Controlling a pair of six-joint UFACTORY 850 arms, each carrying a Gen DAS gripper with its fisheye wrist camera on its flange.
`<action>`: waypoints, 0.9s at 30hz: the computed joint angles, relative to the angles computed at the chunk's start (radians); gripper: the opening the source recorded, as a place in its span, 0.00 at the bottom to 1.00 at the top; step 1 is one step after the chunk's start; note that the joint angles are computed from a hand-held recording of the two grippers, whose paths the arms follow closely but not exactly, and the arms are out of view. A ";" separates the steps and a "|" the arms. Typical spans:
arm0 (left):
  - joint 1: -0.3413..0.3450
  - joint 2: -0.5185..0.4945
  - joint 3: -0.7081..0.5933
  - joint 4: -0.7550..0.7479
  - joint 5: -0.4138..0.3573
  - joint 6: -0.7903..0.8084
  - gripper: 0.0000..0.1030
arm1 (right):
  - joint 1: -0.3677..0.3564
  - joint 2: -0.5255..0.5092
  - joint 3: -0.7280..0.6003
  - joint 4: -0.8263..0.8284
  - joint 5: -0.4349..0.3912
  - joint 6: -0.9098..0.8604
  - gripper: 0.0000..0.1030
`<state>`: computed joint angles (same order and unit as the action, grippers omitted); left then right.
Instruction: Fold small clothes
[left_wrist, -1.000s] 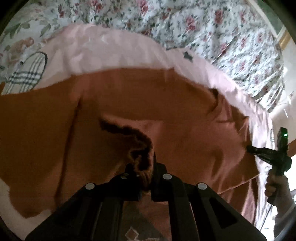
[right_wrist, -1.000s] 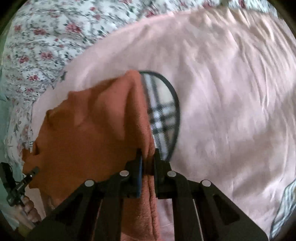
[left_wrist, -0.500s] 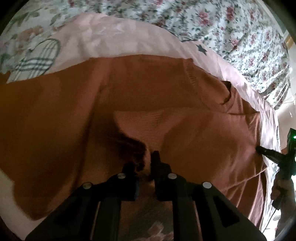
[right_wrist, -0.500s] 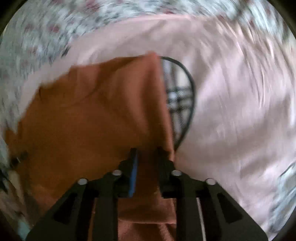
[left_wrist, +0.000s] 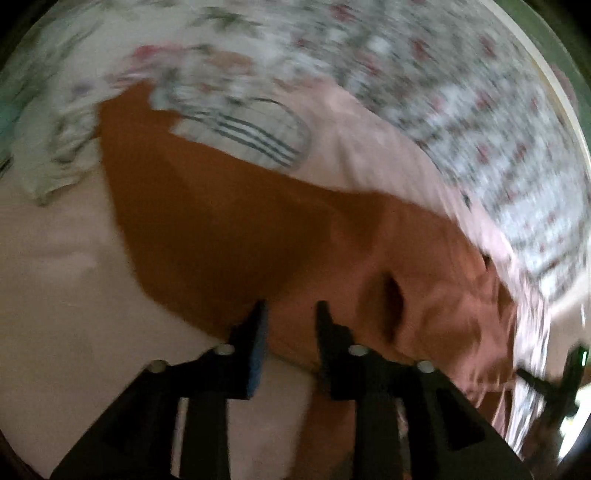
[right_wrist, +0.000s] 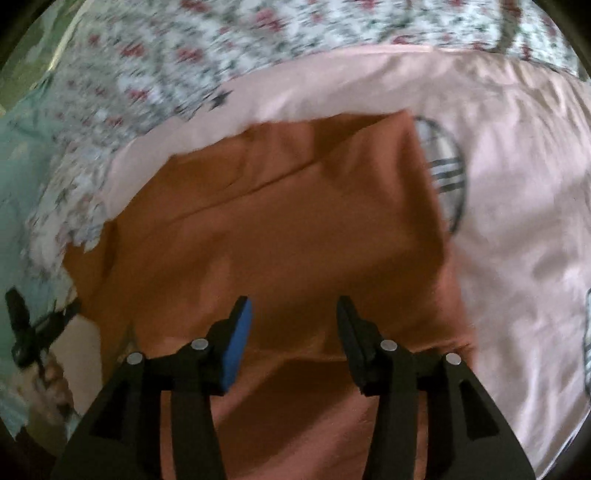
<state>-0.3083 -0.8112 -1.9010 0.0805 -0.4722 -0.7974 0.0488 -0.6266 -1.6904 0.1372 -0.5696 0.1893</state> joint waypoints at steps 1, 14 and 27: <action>0.012 0.010 0.016 0.050 0.004 -0.071 0.49 | 0.011 -0.001 -0.001 0.000 -0.003 -0.003 0.48; 0.185 -0.157 -0.166 0.018 -0.016 -0.208 0.52 | 0.062 0.007 0.006 0.008 -0.051 -0.033 0.50; 0.045 -0.085 -0.193 0.229 0.068 -0.205 0.06 | 0.042 0.046 0.046 0.061 -0.019 -0.045 0.50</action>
<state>-0.2631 -0.8967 -2.0943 0.3093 -0.4045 -1.0026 0.0908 -0.5807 -1.6440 0.1986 -0.5883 0.1447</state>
